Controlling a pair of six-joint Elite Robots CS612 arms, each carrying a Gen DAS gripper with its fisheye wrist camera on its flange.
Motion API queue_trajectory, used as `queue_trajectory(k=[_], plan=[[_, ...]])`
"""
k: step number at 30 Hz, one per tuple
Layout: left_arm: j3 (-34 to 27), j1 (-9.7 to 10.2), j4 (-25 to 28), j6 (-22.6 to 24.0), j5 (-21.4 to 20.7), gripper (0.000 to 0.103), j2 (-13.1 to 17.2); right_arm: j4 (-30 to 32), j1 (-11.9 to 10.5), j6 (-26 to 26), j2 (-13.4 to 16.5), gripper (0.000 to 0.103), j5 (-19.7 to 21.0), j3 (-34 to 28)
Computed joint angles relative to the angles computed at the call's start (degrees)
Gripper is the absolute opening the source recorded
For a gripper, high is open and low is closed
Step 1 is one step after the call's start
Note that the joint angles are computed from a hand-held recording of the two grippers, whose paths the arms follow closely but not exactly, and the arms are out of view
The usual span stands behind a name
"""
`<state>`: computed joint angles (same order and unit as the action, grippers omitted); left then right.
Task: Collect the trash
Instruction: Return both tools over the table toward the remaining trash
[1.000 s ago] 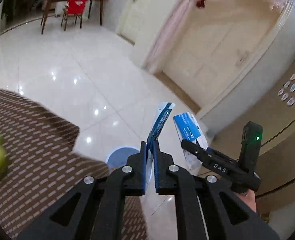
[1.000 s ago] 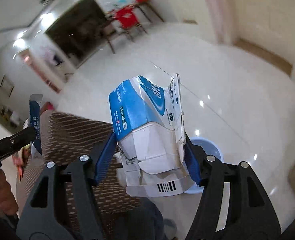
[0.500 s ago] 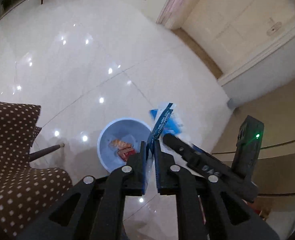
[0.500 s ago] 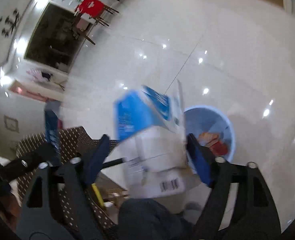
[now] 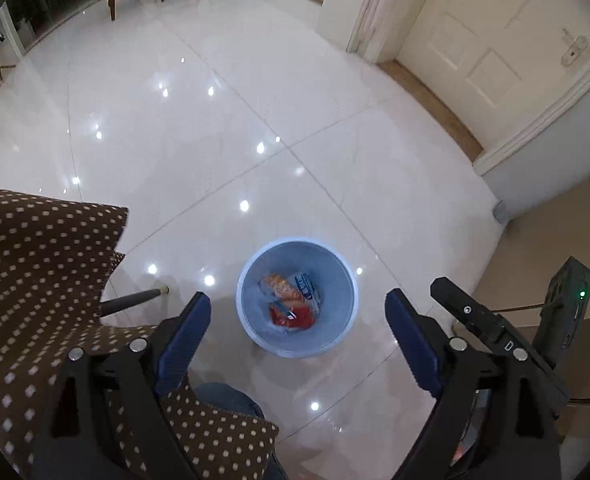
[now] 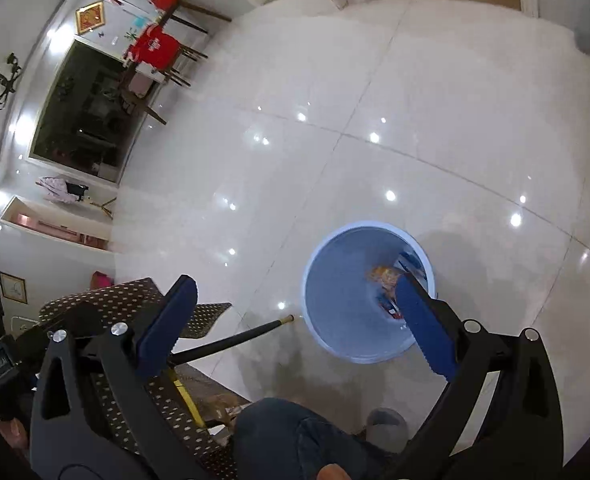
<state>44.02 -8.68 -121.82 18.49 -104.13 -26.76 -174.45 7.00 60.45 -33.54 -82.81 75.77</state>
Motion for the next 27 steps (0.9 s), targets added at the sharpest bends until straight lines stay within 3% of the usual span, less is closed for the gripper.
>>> queue_trajectory(k=[8,15,27], plan=[[10.4,2.40,-12.4,1.2,-4.9,0.090,-7.0,-2.2,2.4,-4.7,-4.3,0.097,-5.8,1.3],[16.1,5.00,-21.2,1.2,-8.1,0.091,-11.2,-2.7,5.5,-9.7,-6.5,0.097,-10.4,-1.5],[21.5,10.02,-32.6,0.8,-9.5,0.093,-14.8,2.0,9.9,-18.4,-3.9,0.097,-10.4,-12.1]])
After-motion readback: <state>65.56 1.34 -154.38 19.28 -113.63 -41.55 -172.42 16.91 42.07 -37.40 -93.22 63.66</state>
